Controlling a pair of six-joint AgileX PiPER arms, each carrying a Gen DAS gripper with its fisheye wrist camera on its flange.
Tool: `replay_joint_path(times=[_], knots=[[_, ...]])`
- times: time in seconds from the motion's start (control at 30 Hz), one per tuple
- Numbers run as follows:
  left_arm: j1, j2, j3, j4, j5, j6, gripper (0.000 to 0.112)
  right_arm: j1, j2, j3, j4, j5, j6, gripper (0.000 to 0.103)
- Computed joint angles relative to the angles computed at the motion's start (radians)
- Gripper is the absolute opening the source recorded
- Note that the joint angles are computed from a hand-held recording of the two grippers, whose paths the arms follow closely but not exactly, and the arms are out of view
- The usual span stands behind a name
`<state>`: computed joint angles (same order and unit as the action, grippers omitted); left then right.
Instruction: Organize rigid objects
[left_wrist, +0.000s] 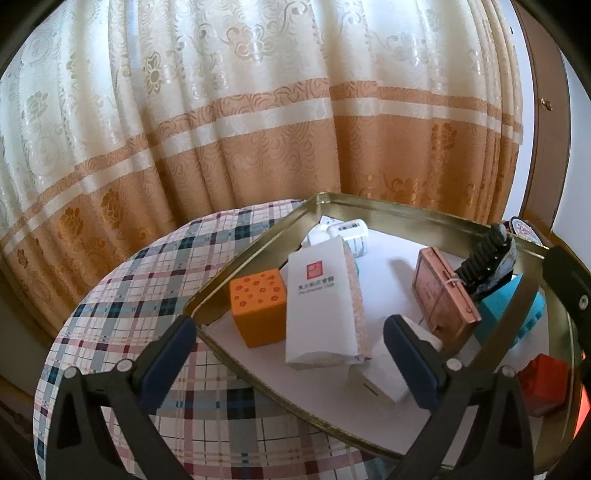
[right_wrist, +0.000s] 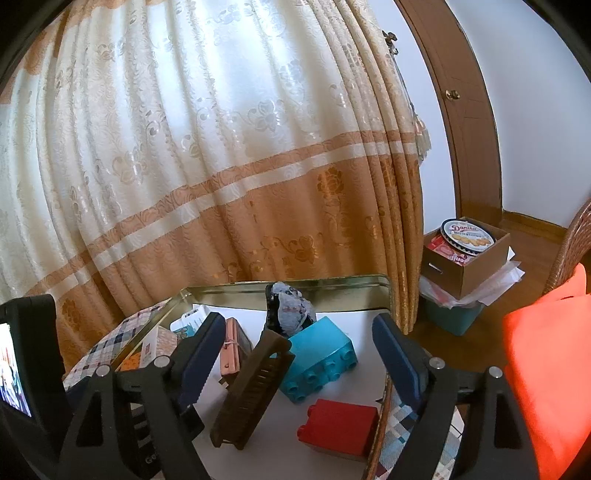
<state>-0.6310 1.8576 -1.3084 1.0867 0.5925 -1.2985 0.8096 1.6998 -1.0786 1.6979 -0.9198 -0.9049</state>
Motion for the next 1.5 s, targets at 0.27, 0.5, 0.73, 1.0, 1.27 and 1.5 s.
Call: replay_joint_path(times=[0.27, 0.5, 0.73, 1.0, 1.27, 1.5], knots=[[0.005, -0.008, 0.020, 0.031, -0.030, -0.037, 0.103, 0.001, 0.006, -0.016, 0.019, -0.005, -0.033, 0.084], [0.004, -0.002, 0.032, 0.068, -0.028, -0.080, 0.103, 0.011, 0.015, -0.029, 0.028, -0.025, -0.046, 0.084], [0.007, -0.025, 0.068, 0.128, -0.057, -0.148, 0.103, 0.028, 0.023, -0.035, 0.022, -0.068, -0.040, 0.085], [0.025, -0.073, 0.137, 0.213, -0.108, -0.271, 0.103, 0.055, 0.041, -0.058, 0.027, -0.134, -0.065, 0.090], [-0.002, -0.112, 0.206, 0.379, -0.043, -0.475, 0.103, 0.074, 0.053, -0.073, 0.025, -0.178, -0.087, 0.090], [-0.034, -0.132, 0.249, 0.507, 0.019, -0.593, 0.103, 0.100, 0.055, -0.068, 0.010, -0.231, -0.069, 0.091]])
